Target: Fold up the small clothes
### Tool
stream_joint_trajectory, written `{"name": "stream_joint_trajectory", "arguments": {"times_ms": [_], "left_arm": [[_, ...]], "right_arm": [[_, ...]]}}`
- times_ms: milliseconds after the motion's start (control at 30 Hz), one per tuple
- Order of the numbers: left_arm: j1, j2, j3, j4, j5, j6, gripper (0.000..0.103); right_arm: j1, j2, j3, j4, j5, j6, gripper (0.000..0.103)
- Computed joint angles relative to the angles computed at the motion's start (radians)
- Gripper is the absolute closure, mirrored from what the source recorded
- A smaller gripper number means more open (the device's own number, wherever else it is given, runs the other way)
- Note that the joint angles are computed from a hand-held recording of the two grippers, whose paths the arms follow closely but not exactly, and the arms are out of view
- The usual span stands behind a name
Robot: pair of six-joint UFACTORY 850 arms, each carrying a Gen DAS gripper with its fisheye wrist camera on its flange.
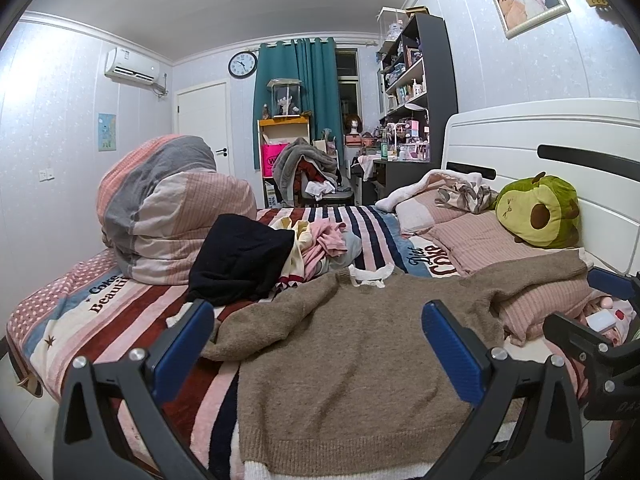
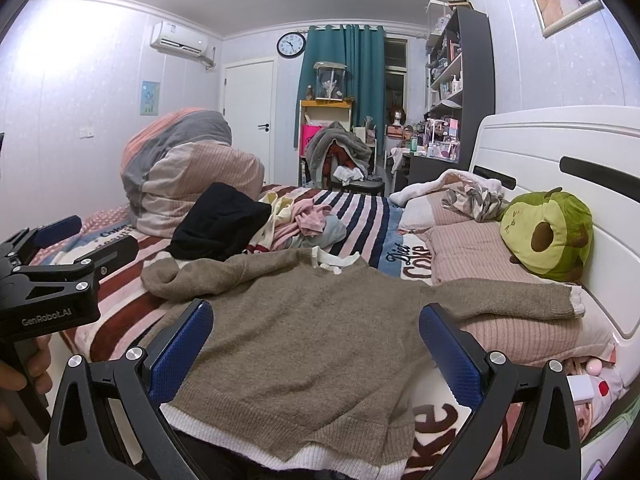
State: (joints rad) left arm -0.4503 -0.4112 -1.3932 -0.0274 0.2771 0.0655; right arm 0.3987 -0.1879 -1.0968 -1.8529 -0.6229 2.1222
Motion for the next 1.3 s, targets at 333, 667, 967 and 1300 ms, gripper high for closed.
{"name": "stream_joint_trajectory", "arguments": {"times_ms": [333, 667, 967, 1300], "left_arm": [[0.003, 0.001, 0.002, 0.015, 0.0, -0.015, 0.001], [0.007, 0.002, 0.006, 0.047, 0.001, -0.042, 0.001], [0.008, 0.001, 0.008, 0.074, 0.0, -0.07, 0.001], [0.022, 0.005, 0.01, 0.155, 0.009, -0.143, 0.001]], "right_arm": [[0.001, -0.002, -0.001, -0.001, 0.001, 0.007, 0.001], [-0.008, -0.007, -0.003, -0.006, 0.039, 0.023, 0.001], [-0.01, -0.005, 0.0, -0.01, 0.041, 0.027, 0.001], [-0.004, -0.014, -0.002, -0.043, 0.054, 0.065, 0.001]]}}
